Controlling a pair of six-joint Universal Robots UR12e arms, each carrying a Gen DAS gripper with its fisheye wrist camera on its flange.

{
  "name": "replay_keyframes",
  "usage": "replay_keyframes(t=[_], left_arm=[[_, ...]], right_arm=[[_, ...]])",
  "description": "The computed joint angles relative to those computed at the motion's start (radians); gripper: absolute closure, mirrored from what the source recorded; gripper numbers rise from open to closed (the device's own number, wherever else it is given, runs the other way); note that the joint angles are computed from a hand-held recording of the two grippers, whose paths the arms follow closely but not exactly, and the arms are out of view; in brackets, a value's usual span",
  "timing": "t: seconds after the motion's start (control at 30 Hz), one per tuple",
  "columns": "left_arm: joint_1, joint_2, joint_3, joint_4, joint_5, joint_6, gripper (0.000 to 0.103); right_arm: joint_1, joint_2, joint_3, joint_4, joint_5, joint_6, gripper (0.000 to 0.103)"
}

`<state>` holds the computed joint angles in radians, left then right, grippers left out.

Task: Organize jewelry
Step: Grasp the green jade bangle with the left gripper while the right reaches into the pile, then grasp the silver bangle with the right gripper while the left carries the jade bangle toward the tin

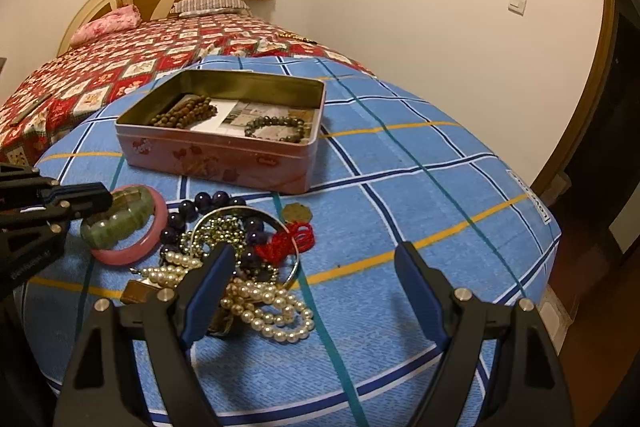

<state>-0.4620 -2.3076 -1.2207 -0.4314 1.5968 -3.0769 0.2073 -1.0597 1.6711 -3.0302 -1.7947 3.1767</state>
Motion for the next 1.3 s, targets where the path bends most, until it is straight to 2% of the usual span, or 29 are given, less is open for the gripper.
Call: replay_keyframes(t=[0.17,0.23,0.3,0.4,0.5,0.63,0.7,0.93,1.2,1.3], left_arm=[[0.004,0.015,-0.015,0.059,0.019,-0.011,0.100],[0.005,0.017,-0.018,0.075,0.024,-0.015,0.100],[0.008,0.020,-0.022,0.082,0.025,-0.019,0.100],[0.009,0.023,-0.025,0.091,0.023,-0.017,0.100],[0.008,0.026,-0.027,0.101,0.023,-0.007,0.100],[0.008,0.027,-0.030,0.104,0.021,-0.008,0.100],[0.008,0.026,-0.029,0.104,0.024,-0.012,0.100],[0.012,0.028,-0.033,0.104,0.023,-0.025,0.100],[0.017,0.033,-0.039,0.121,0.042,-0.040,0.100],[0.018,0.038,-0.047,0.130,0.048,-0.038,0.100]], right_arm=[[-0.004,-0.001,-0.001,-0.002,0.012,0.005,0.020],[-0.006,0.000,-0.004,0.005,0.021,0.009,0.023],[-0.012,0.000,-0.010,0.028,0.044,0.015,0.038],[-0.019,0.002,-0.021,0.065,0.077,0.019,0.055],[-0.023,0.005,-0.034,0.093,0.094,0.018,0.066],[-0.023,0.009,-0.047,0.101,0.102,0.003,0.068],[-0.023,0.011,-0.059,0.135,0.112,-0.014,0.068],[-0.030,0.010,-0.066,0.145,0.127,-0.006,0.068],[-0.026,-0.009,-0.066,0.158,0.232,-0.005,0.068],[-0.011,0.006,-0.091,0.194,0.227,-0.016,0.068]])
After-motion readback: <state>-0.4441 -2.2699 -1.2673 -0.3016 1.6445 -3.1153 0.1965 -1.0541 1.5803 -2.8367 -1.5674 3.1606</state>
